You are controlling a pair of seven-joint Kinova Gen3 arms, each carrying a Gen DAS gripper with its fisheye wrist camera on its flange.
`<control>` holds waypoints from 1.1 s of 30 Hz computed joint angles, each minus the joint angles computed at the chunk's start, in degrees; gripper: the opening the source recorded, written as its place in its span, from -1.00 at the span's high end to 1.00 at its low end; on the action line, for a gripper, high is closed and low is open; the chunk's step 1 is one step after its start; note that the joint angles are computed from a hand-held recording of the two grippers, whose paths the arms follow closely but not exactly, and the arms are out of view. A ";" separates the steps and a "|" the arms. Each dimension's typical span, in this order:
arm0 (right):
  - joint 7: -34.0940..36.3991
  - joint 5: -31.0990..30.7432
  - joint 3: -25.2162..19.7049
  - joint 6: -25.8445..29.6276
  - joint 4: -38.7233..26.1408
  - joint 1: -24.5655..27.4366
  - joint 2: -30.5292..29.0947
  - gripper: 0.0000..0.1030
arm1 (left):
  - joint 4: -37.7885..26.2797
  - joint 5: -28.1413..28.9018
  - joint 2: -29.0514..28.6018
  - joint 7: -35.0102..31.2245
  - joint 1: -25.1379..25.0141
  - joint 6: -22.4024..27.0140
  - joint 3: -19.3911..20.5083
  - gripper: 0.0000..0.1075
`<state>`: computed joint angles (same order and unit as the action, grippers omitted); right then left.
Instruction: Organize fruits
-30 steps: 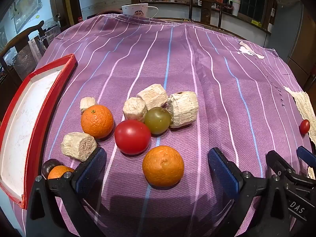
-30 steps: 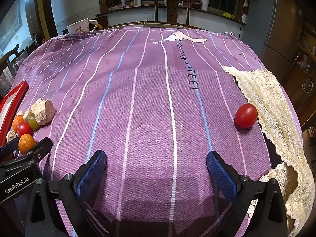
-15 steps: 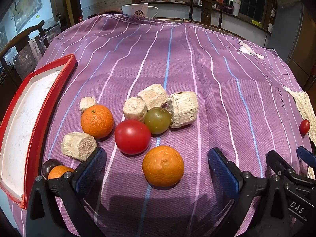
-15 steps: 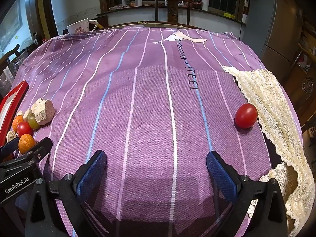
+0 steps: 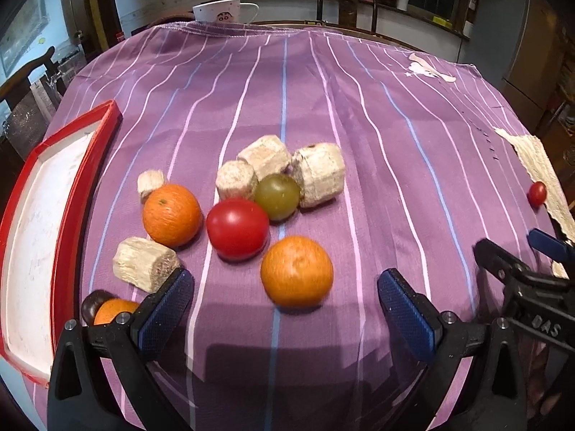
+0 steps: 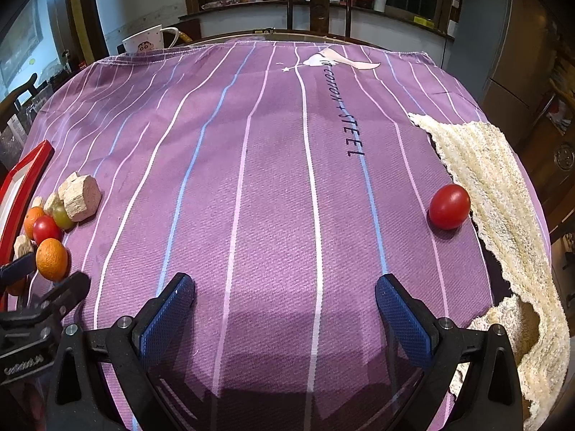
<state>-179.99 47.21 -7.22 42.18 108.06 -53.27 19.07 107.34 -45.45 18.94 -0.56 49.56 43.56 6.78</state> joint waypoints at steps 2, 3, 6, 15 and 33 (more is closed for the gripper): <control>0.15 -0.38 -0.12 0.05 0.39 0.04 -0.42 -1.00 | 2.13 -1.80 -1.60 3.29 3.06 -1.74 -2.60 -0.92; -0.17 -0.64 -0.59 0.74 0.21 0.16 -0.40 -1.00 | 2.92 -3.36 -2.34 5.62 5.71 -1.32 -4.34 -0.92; -5.93 1.97 -0.75 1.41 1.87 -1.33 -1.67 -0.99 | 4.95 -9.19 -4.23 12.61 13.67 2.01 -7.92 -0.92; -23.31 14.17 -5.71 16.03 4.05 -9.20 -4.75 -0.99 | 7.26 -14.02 -9.37 22.35 9.92 10.27 3.97 -0.89; -21.85 23.01 -11.19 25.48 -0.95 -17.27 -0.63 -0.99 | 8.86 -16.57 -12.70 30.46 9.42 30.72 17.11 -0.89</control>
<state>-201.84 70.22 -18.40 67.65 107.11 -70.54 18.44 116.20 -62.03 6.24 29.89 58.98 74.27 23.88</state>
